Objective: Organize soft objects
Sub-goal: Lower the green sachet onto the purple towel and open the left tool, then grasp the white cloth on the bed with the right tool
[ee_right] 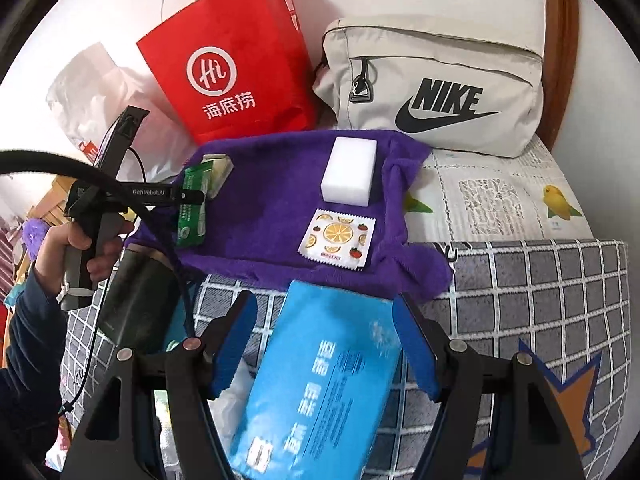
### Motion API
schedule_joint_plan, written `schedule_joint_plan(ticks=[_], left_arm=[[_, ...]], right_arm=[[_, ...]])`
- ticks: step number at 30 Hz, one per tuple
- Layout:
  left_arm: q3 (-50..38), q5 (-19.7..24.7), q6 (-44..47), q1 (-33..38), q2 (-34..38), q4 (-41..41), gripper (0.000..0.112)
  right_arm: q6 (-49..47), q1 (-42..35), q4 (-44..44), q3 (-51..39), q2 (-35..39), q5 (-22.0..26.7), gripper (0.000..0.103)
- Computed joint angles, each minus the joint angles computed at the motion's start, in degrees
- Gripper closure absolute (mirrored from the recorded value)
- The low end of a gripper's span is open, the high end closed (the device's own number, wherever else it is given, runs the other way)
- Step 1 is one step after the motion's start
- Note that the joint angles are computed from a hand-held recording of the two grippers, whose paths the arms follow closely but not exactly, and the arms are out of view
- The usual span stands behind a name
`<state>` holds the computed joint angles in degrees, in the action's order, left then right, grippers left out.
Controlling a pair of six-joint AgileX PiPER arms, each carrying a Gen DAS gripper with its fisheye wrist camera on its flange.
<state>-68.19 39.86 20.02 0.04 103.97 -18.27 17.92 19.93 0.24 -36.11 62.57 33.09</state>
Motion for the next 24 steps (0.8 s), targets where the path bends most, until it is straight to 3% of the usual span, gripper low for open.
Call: schedule_joint_plan(ticks=[3,8,13,19,22,24], left_arm=[[2.89,1.37,2.87,1.11,-3.82,-1.45,0.031],[8.41,6.16,14.33,8.14,-11.36,-11.59,0.031],[15.16,8.15,20.58,13.16,-19.23,-15.61,0.031],[23.57,13.97,27.19,23.07,-30.43,-15.79,0.031],[27.73,18.37,32.62,29.92,-35.11,-16.50,0.031],[29.61,21.41,36.40,34.36,-36.67,-17.30,0.031]], right_arm=[[6.98,4.21,-5.29,0.89,-2.57,1.48,0.033],[17.72,12.68,-11.44,2.37,-6.71,4.09,0.033],[33.25,25.56,-19.33,3.26,-8.93,6.77,0.033],[49.87,39.22,-30.64,2.62,-1.63,7.82,0.035],[59.50,45.48,-39.77,2.13,4.27,10.02,0.044],[60.23,45.59,-39.90,1.97,7.30,9.32,0.055]])
